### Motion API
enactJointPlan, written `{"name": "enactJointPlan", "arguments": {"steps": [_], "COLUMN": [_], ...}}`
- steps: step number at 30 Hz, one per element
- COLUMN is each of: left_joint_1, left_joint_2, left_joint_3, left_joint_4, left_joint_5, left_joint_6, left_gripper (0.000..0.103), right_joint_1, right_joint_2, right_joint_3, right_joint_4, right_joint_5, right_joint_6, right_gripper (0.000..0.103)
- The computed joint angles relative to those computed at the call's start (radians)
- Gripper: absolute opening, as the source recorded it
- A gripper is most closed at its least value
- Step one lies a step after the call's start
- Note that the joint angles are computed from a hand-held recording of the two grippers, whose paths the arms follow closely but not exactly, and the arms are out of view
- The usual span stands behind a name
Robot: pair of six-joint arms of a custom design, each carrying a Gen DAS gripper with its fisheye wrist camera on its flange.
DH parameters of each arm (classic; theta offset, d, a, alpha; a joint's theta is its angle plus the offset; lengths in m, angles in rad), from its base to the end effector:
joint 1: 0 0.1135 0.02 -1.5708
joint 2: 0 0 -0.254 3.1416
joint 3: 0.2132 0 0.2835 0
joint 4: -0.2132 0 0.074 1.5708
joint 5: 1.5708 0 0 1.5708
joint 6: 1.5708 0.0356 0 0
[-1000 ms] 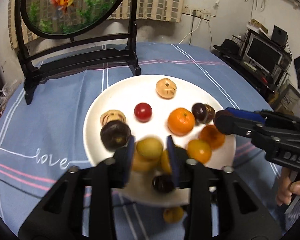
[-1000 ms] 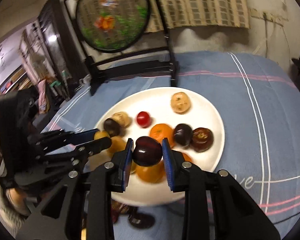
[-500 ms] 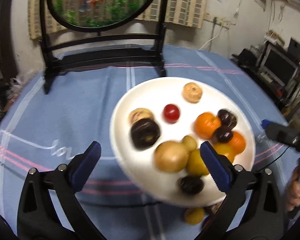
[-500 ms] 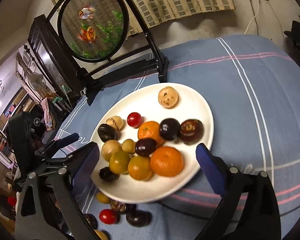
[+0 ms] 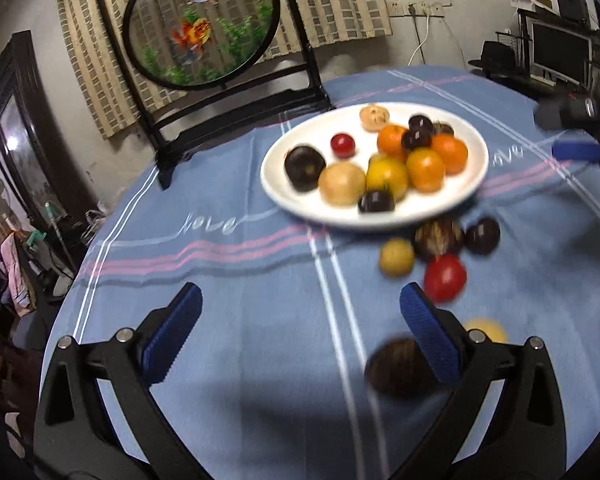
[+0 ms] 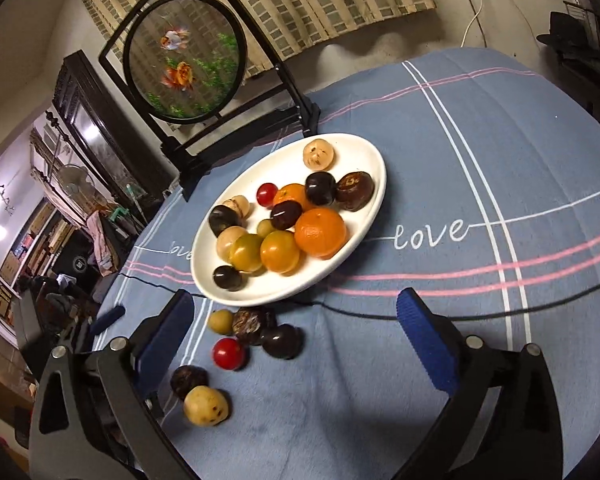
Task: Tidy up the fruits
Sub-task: 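Withdraw both open tools from the plate toward the loose fruits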
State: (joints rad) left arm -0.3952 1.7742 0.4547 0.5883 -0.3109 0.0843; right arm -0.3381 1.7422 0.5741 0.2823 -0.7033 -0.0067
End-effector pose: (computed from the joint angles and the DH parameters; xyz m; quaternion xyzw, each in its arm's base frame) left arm 0.2613 -0.0972 0.0368 0.1529 0.8913 0.0773 0.4197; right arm 0.2823 -0.0748 0.0540 0.0318 0.8912 0.2655 0.3663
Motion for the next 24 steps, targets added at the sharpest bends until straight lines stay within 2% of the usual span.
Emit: {"name": "enactJointPlan", "arguments": {"steps": [3, 6, 9, 13, 20, 24], "left_joint_1": [0.047, 0.103, 0.106, 0.035, 0.045, 0.103], "left_joint_2": [-0.026, -0.056, -0.079, -0.061, 0.055, 0.075], "left_joint_3": [-0.039, -0.048, -0.068, -0.079, 0.054, 0.08], "left_joint_4": [-0.04, -0.082, -0.075, -0.045, -0.189, -0.188], "left_joint_5": [0.052, 0.154, 0.228, 0.185, 0.205, 0.095], "left_joint_6": [-0.021, -0.041, -0.023, 0.018, 0.023, -0.05], "left_gripper": [0.101, 0.101, 0.101, 0.101, 0.101, 0.101], "right_joint_1": [-0.01, -0.006, 0.006, 0.007, 0.006, 0.006], "right_joint_2": [-0.026, -0.03, -0.019, -0.018, -0.011, -0.018], "right_joint_3": [-0.026, -0.027, -0.012, -0.008, -0.003, -0.01], "right_joint_4": [0.01, -0.007, -0.035, -0.05, -0.058, -0.052], "right_joint_5": [-0.027, -0.031, -0.02, -0.016, -0.013, -0.011], "right_joint_6": [-0.002, -0.013, -0.026, -0.033, -0.031, -0.031], "right_gripper": [0.102, 0.102, 0.102, 0.102, 0.102, 0.102]}}
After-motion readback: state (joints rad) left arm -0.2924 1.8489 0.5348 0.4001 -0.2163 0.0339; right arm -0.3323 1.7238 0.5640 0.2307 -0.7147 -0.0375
